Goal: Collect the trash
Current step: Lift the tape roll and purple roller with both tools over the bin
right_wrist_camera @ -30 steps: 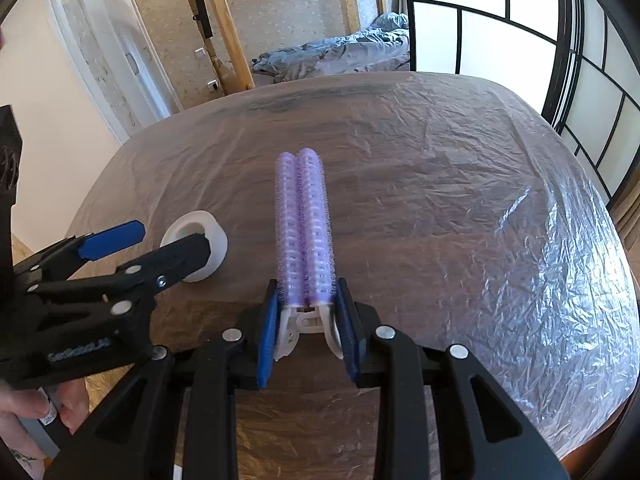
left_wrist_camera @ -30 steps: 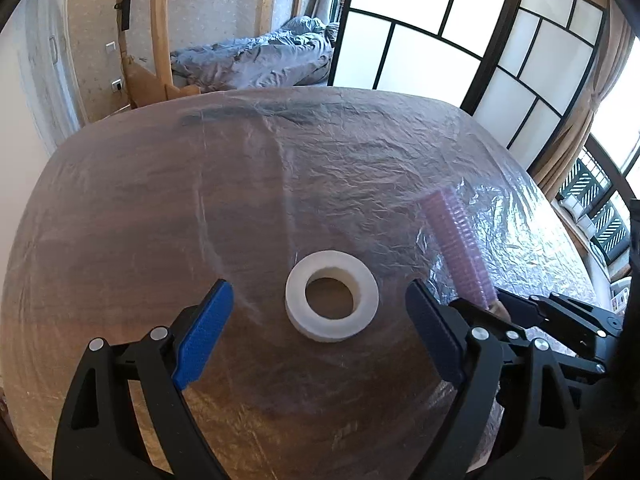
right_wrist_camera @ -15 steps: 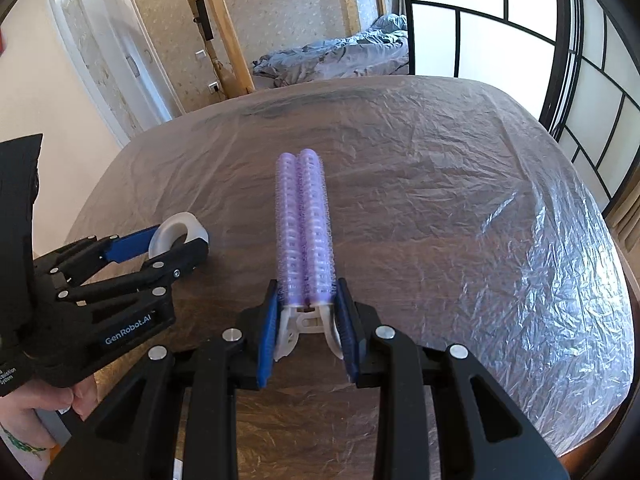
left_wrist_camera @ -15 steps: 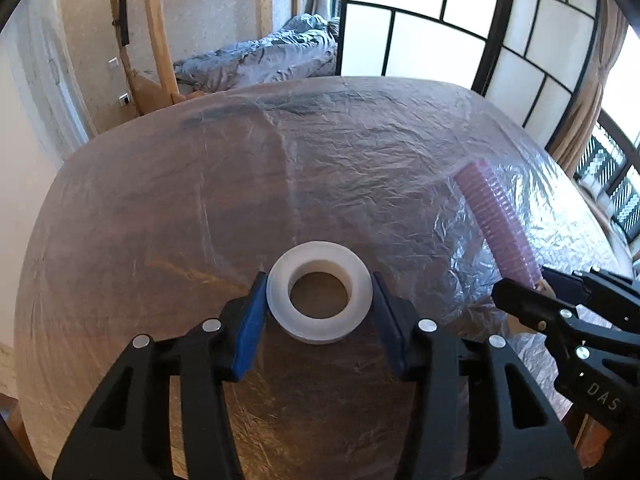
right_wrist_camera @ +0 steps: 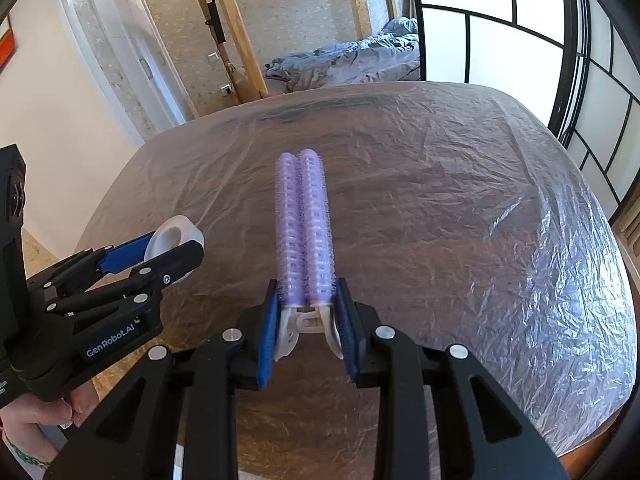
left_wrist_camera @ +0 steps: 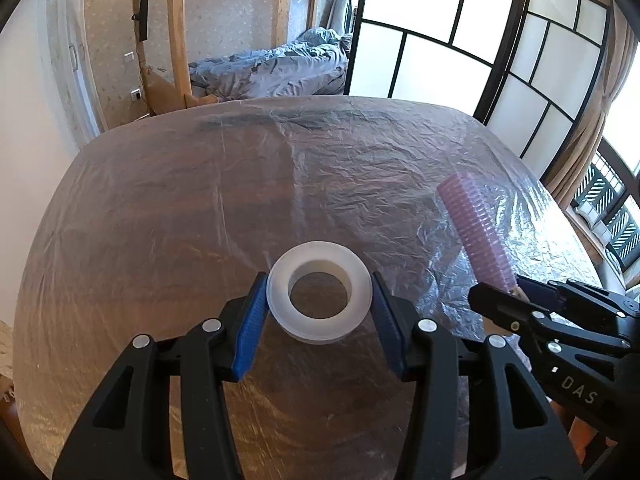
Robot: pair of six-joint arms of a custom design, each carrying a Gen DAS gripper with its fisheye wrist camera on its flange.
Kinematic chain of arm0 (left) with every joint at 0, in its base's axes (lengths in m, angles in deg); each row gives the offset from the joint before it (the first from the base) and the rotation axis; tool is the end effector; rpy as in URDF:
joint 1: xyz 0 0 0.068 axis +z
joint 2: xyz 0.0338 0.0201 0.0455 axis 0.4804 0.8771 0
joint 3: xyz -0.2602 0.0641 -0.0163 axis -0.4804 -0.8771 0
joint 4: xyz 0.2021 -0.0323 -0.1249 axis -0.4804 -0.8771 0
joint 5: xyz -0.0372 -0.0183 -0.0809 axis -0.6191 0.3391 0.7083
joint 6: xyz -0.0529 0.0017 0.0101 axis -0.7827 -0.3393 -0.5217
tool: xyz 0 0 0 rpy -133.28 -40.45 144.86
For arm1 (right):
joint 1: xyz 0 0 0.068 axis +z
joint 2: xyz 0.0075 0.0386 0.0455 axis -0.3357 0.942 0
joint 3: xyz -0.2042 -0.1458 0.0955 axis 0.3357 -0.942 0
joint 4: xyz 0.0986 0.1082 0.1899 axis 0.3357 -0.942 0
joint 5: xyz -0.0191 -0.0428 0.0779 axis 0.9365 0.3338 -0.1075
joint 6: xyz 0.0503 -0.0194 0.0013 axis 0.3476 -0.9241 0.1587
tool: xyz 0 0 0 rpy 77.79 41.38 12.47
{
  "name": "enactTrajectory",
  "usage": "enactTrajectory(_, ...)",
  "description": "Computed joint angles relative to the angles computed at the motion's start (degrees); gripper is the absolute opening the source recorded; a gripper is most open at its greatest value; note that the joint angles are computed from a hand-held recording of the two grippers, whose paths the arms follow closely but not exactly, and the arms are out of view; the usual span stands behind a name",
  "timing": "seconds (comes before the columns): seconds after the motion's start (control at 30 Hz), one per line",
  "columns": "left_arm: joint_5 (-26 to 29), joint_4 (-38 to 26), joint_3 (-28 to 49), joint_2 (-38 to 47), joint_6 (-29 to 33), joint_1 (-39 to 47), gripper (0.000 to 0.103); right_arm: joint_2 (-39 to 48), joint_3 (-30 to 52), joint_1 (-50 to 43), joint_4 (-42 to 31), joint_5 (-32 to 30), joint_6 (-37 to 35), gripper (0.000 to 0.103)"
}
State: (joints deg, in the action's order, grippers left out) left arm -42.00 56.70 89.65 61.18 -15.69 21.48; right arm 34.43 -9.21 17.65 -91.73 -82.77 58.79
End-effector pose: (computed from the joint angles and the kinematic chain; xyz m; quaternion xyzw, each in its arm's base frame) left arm 0.1789 -0.0229 0.2308 -0.0140 0.9394 -0.0514 0.3387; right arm 0.1328 0.1025 0.2912 -0.1227 0.9361 0.1793 0.2767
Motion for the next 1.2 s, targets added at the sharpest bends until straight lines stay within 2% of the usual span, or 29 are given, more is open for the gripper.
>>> enactTrajectory(0.13, 0.1, -1.3, -0.4, -2.2, -1.3, -0.5, 0.051, -2.1, -0.6, -1.3, -1.3, -1.6, -0.7, 0.028)
enactTrajectory(0.7, -5.5, -4.9, -2.2, -7.4, -9.4, -7.5, 0.051, -11.1, -0.5, -5.5, -10.0, -6.5, -5.8, 0.028)
enactTrajectory(1.03, -11.9, -9.5, -2.4, -11.7, -16.3, -15.0, 0.051, -17.8, 1.1, -0.5, -16.8, -5.0, -3.5, 0.028)
enactTrajectory(1.2, -16.7, -13.0, -2.2, -13.6, -22.0, -21.3, 0.051, -21.6, 1.2, 6.9, -19.7, -0.8, 1.5, 0.028)
